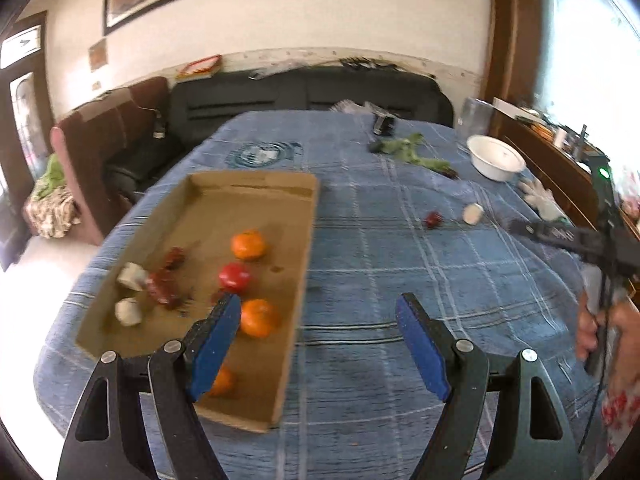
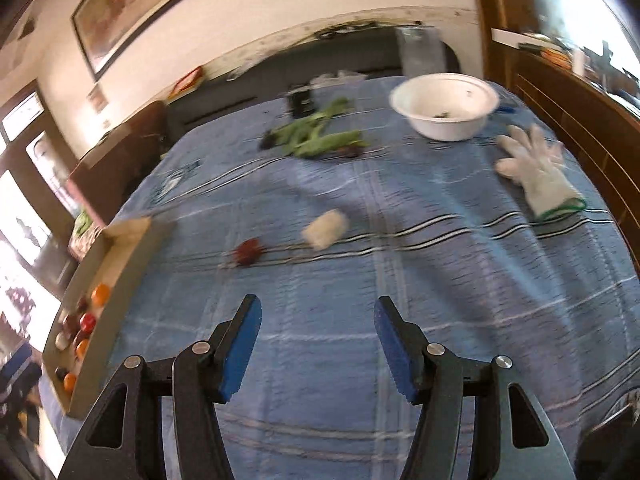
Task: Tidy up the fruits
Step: 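Move both open tools back over the rice cake and red date, then grasp the red date with the left tool while the right tool grasps the white rice cake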
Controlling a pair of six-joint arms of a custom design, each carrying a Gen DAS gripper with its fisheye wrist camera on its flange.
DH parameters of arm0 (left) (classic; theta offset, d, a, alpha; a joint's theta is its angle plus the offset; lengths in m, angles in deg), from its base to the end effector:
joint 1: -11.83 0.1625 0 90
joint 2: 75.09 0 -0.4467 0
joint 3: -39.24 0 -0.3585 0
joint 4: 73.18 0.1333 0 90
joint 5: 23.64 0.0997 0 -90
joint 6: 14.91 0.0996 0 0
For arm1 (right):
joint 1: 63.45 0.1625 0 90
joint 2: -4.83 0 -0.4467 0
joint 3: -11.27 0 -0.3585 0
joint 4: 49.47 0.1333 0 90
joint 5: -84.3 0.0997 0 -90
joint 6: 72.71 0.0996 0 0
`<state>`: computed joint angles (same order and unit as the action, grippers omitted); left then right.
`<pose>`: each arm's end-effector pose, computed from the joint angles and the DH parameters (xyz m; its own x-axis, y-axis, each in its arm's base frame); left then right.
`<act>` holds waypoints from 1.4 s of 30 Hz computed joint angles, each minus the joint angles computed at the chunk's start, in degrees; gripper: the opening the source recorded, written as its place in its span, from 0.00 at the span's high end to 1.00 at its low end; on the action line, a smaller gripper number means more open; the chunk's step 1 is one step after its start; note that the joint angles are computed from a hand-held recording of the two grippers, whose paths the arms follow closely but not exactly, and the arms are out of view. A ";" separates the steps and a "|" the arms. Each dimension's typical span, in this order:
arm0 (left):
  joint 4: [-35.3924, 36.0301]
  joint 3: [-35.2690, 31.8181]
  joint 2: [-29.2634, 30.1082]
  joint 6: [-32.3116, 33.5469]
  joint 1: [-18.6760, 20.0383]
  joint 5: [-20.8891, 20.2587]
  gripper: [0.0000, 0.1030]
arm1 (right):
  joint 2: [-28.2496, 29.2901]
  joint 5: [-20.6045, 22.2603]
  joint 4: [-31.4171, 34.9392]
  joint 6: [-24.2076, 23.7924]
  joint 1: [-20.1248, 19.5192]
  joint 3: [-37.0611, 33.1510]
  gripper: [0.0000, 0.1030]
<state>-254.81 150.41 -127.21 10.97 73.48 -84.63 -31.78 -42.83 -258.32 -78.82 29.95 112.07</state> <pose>-0.1201 -0.6051 0.1879 -0.6294 0.4905 -0.6027 0.7501 0.5863 -0.3061 0.1108 -0.6316 0.1416 -0.8167 0.3803 0.4340 -0.1219 0.6214 -0.7739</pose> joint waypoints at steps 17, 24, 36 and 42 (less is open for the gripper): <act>5.99 -9.10 8.43 3.07 -0.97 -3.72 0.26 | 7.69 -3.92 11.89 -0.97 -2.45 -18.35 0.42; 14.76 -19.51 16.60 2.25 -1.62 -6.33 0.26 | 7.56 -2.01 10.14 -2.69 -2.70 -17.71 0.62; 27.12 -35.90 27.92 -3.76 -0.09 -9.96 0.57 | 4.53 0.70 9.47 1.05 -4.16 -14.28 0.61; 27.84 -35.73 27.36 -2.18 0.49 -12.13 0.77 | 5.72 -1.16 8.42 -1.38 -3.38 -15.33 0.61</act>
<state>-226.97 114.67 -99.85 8.79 73.97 -96.77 -26.06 -43.99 -249.90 -80.21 26.57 96.74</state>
